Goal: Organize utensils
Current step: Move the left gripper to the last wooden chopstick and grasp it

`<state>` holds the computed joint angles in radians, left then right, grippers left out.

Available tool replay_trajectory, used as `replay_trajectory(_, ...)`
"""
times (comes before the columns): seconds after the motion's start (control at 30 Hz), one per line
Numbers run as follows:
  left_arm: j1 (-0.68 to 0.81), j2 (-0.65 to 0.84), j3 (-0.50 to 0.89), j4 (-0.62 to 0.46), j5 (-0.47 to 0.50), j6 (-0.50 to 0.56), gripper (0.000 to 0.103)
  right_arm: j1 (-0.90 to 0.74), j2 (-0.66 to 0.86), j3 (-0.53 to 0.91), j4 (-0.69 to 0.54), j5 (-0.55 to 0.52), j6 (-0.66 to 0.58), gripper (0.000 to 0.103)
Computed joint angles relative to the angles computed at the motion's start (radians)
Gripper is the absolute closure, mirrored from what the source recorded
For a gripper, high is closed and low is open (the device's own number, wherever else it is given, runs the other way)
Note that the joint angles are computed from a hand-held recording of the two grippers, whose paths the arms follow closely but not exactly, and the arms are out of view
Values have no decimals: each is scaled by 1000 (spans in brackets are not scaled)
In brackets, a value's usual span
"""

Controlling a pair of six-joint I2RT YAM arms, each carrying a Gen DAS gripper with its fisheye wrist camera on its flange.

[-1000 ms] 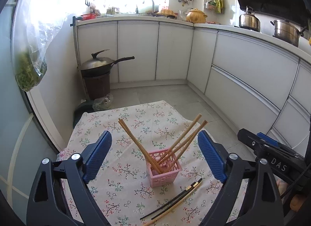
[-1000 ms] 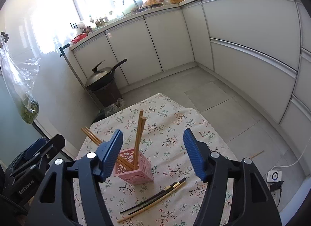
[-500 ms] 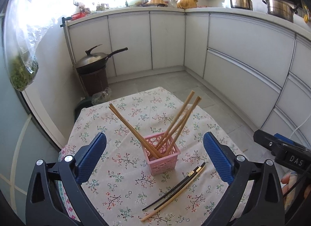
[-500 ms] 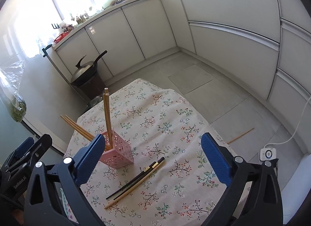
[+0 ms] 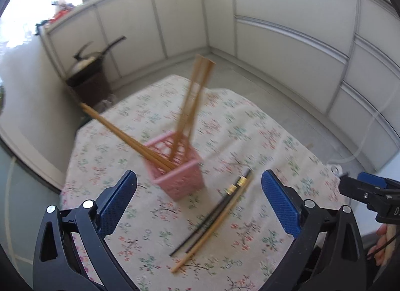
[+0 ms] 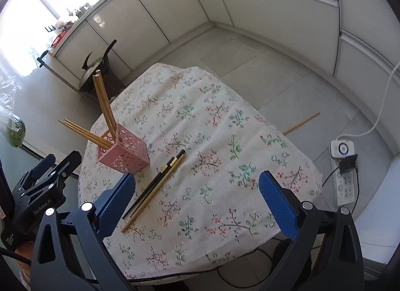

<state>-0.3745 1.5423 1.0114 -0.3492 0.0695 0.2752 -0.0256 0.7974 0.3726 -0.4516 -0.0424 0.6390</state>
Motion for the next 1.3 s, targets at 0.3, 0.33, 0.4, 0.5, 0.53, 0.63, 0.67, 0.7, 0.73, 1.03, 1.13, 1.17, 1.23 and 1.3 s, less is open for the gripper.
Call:
replay_trajectory(0.3,-104,224,103,-130,32,61,7,-199,-57,-32,-53,-168,-65,7)
replay_trajectory(0.33,-104,257,128,-149,43,64,7,-232,-65,-35,-63,-195,-75,7)
replay_trajectory(0.4,-104,314,171,-176,82,68,7,-306,-79,-43,-88,-256,-100,7)
replay_trajectory(0.5,-97,406,241,-222,208,124,7,-421,-81,-55,-121,-364,-134,7)
replay_trajectory(0.53,-102,421,243,-209,230,145,7,-449,-80,-57,-129,-389,-144,7)
replay_trajectory(0.63,-118,441,212,-123,269,213,7,-492,-86,-56,-144,-416,-167,7)
replay_trajectory(0.67,-121,463,223,-128,288,229,7,-500,-91,-56,-147,-420,-169,7)
replay_trajectory(0.7,-121,480,236,-140,303,237,7,-507,-89,-55,-148,-427,-171,7)
replay_trajectory(0.73,-123,496,245,-143,312,240,7,-516,-80,-54,-146,-440,-174,7)
replay_trajectory(1.03,-101,613,354,-176,355,186,7,-562,27,-50,-123,-562,-197,7)
replay_trajectory(1.13,-107,649,375,-169,324,173,7,-572,42,-45,-126,-572,-203,7)
replay_trajectory(1.17,-112,653,373,-154,308,168,7,-579,51,-44,-127,-579,-209,7)
replay_trajectory(1.23,-118,680,404,-182,291,155,7,-589,76,-44,-121,-594,-210,7)
replay_trajectory(1.3,-129,679,398,-169,268,157,7,-601,92,-44,-119,-602,-216,7)
